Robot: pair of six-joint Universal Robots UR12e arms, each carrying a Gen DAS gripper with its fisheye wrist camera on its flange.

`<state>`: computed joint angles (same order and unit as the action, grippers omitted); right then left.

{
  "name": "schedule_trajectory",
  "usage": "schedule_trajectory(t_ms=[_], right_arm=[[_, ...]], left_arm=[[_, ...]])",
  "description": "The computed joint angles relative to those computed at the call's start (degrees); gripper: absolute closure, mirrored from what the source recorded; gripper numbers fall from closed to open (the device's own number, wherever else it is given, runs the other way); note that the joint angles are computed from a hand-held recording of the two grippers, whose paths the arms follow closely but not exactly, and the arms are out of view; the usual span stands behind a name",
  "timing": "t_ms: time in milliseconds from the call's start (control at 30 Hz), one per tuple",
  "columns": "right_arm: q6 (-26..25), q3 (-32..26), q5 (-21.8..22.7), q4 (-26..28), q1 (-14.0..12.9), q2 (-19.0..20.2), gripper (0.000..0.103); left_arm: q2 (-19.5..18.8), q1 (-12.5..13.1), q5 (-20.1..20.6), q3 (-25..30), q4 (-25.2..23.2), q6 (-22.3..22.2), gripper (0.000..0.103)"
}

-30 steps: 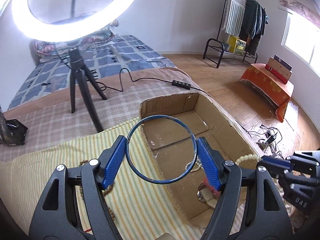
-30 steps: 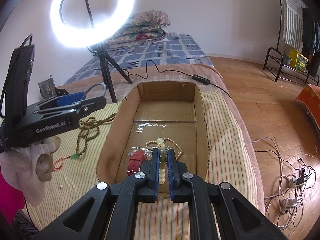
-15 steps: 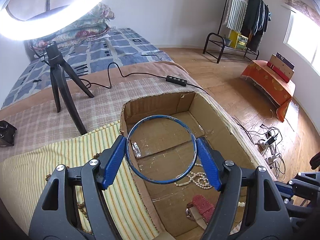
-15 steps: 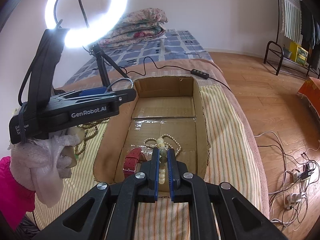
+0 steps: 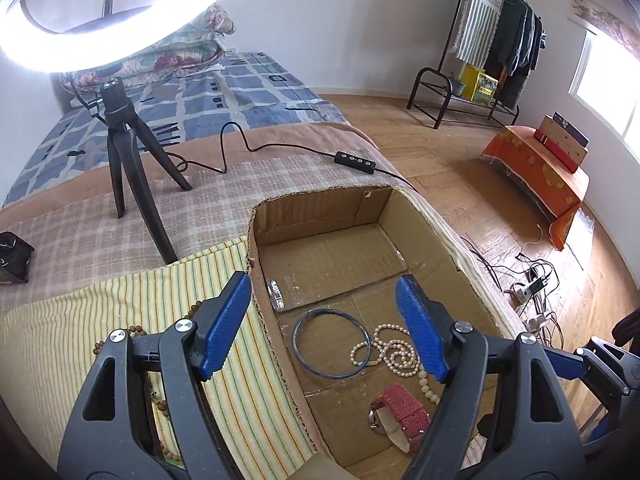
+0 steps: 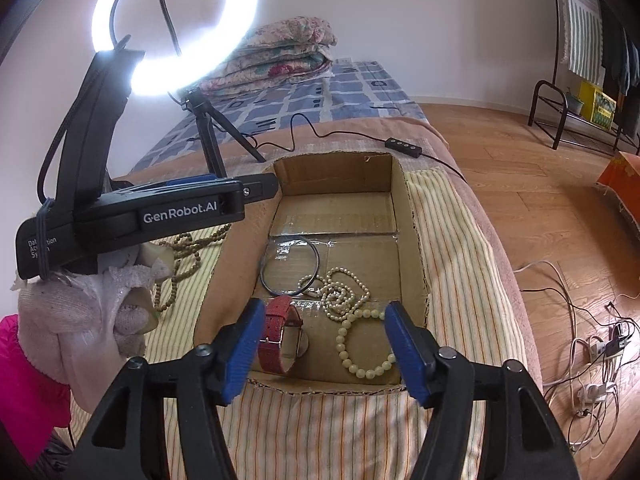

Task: Organize jewelry
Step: 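Open left gripper to drop the bangle while right gripper releases the bracelet into the box, then withdraw both grippers from the box back over the bed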

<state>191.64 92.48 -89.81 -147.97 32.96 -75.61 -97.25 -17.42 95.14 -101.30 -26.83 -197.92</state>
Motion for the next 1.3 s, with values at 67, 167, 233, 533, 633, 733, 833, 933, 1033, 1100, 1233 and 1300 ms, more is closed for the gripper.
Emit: schedule_trajectory(t_ms=[67, 167, 233, 533, 633, 733, 833, 933, 1033, 1100, 1233, 1300], right_arm=[[0.04, -0.06, -0.18, -0.2, 0.08, 0.04, 0.026], [0.18, -0.15, -0.15, -0.48, 0.25, 0.03, 0.019], [0.15, -0.29, -0.39, -0.33, 0.41, 0.02, 0.014], [0.93, -0.57, -5.52, -0.73, 1.81, -0.18, 0.003], [1.7, -0.25, -7.18, -2.06, 2.17, -0.41, 0.0], [1.07, -0.09, -8.82, -3.79, 2.66, -0.51, 0.0], [0.11, -0.14, -9.99, -5.5, 3.25, -0.43, 0.0], [-0.55, -0.72, -10.26, -5.88, 3.77, -0.22, 0.0], [-1.33, -1.37, -9.94, -6.5, 4.42, 0.19, 0.0], [-2.04, -2.0, -9.91, -6.42, 4.95, 0.61, 0.0], [-2.86, -3.58, -9.27, -5.46, 5.8, 1.55, 0.0], [-2.25, -4.47, -8.51, -4.91, 6.02, 2.06, 0.0]], left_arm=[[0.29, 0.07, 0.03, -0.13, 0.04, -0.16, 0.026], [0.87, 0.12, 0.37, -0.42, 0.12, -0.12, 0.026], [1.32, 0.13, 0.8, -0.65, 0.26, -0.08, 0.026], [4.05, 0.68, 2.43, -2.18, 0.63, -0.05, 0.026], [5.82, 0.93, 3.24, -3.36, 0.85, 1.33, 0.026], [7.88, 1.22, 5.0, -4.71, 0.81, 2.89, 0.026], [10.45, 2.23, 5.13, -6.39, 0.49, 3.3, 0.026], [13.28, 3.43, 5.66, -8.24, 0.17, 2.81, 0.026], [16.63, 5.0, 6.03, -10.42, -0.49, 3.08, 0.026], [18.54, 5.72, 7.03, -11.74, -0.75, 3.48, 0.026], [22.66, 7.9, 6.95, -14.69, -2.17, 3.74, 0.026], [24.45, 8.88, 6.64, -16.05, -2.83, 4.34, 0.026]])
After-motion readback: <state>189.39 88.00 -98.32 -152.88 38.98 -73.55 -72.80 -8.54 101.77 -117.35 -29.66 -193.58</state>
